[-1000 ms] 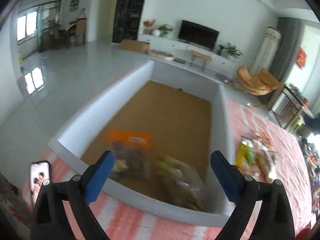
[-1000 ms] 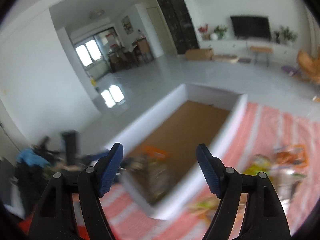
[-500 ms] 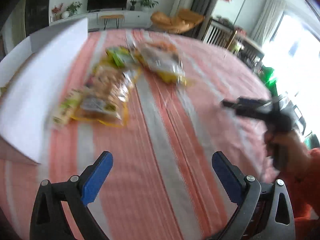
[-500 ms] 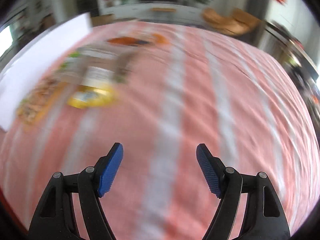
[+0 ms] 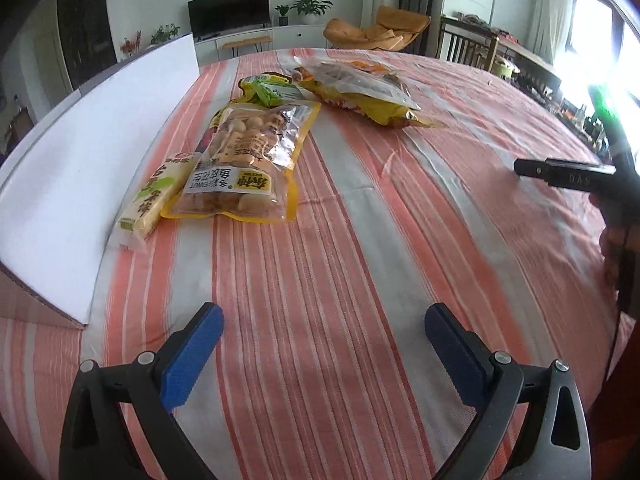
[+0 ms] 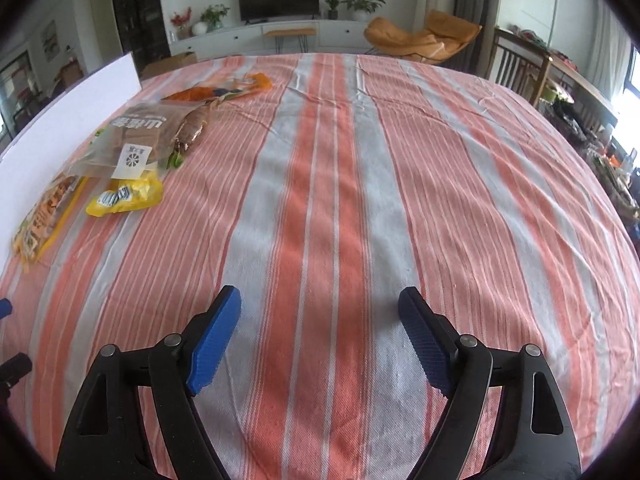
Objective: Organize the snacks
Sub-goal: 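Bring both tools back over the table, then grasp the clear bag of brown bars with the right gripper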
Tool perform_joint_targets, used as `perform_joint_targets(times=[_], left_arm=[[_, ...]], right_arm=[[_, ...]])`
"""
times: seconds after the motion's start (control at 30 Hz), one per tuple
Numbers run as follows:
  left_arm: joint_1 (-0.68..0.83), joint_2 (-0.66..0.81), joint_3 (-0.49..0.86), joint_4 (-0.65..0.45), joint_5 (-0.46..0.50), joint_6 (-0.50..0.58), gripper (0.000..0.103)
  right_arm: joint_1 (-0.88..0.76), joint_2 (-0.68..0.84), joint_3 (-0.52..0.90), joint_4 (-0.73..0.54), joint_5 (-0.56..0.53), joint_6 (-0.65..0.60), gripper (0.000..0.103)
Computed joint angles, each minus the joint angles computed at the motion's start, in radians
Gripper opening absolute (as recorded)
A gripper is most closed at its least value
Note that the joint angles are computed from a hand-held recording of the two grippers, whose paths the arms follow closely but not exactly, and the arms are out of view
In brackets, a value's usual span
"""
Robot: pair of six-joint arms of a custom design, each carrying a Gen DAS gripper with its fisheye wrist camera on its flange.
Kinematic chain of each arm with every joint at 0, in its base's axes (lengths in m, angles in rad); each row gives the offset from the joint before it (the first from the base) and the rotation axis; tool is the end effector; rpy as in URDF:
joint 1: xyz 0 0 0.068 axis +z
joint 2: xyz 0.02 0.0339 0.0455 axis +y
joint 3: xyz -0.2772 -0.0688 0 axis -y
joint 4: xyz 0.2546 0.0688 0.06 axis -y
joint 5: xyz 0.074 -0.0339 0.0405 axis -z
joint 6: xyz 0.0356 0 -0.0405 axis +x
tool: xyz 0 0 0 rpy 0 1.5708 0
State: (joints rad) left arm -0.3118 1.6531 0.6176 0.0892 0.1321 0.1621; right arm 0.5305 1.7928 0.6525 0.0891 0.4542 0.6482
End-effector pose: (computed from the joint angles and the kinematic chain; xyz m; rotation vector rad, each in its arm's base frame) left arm 0.2728 -0.0929 0.1127 0.6437 2.4364 -0.2270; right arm 0.2619 0.1355 0.0856 0.2960 2.4509 -0.1093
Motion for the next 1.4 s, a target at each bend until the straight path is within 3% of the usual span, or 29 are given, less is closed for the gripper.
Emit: perform_joint_targets(times=[0.47,0.7,0.8,1.23,1.33,1.4], left_arm=[[-0.003,0.001,0.006,-0.008,0.006,0.001,0.103],[0.002,-0.052,-0.002,-0.100,0.040,-0.012,0.103],[-0.016,-0.050,-0.017,-0.078,-0.019,0.005,0.103],[0.009,-0.051,-0.046,-0.010,0.012,0.038,0.103],[0.010,-0.054,-0.054,0.000,0.013,0.037,0.103],[0.011,-0.054,-0.056,0.005,0.015,0.038,0.103]], right_arm=[[0.018,-0.024,-0.024,-0.010,0.010,0.020,0.085],[0.018,-0.025,-0.024,-0.011,0.011,0.021,0.085],[0.018,-0.024,-0.024,-0.011,0.011,0.022,0.086],[0.017,-0.025,-0.026,-0.012,0.009,0.028,0.087],[-0.048,-0.018,0.093,-0.180,-0.122,0.045,0.087],[-0.093,-0.041,0.143,-0.137,-0.266,0.067,0.086]])
